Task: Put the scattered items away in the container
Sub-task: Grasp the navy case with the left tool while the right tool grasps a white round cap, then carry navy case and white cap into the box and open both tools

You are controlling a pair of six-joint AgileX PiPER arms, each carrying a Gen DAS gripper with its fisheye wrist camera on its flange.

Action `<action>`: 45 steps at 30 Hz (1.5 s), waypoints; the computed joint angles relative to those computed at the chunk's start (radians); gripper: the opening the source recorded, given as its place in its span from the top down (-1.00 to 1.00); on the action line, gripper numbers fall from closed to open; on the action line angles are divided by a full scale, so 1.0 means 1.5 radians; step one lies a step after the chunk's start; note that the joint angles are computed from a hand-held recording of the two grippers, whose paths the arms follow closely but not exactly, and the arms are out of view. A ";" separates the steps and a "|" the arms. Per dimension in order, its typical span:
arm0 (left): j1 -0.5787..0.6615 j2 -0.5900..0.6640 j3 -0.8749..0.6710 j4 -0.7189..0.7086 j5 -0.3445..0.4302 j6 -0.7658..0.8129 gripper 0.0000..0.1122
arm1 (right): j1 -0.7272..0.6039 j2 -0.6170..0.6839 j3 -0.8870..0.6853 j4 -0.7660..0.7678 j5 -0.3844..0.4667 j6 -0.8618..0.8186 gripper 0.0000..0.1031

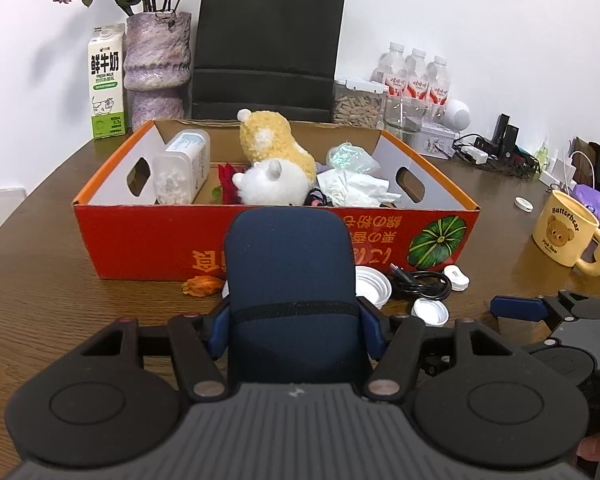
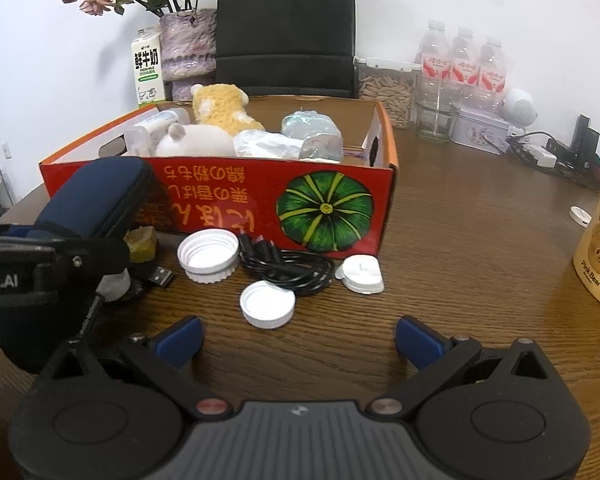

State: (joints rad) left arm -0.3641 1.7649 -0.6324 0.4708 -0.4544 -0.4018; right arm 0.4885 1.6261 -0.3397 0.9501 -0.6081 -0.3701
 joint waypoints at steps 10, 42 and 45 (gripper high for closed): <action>0.038 -0.004 0.005 0.045 -0.011 -0.039 -0.12 | 0.034 0.011 -0.009 -0.025 -0.032 0.023 0.04; 0.080 -0.059 -0.039 0.108 -0.025 -0.112 -0.12 | 0.028 -0.119 -0.083 0.023 -0.035 -0.115 0.47; 0.075 -0.045 -0.074 0.096 -0.017 -0.113 -0.12 | 0.009 -0.107 -0.113 0.008 -0.029 -0.122 0.47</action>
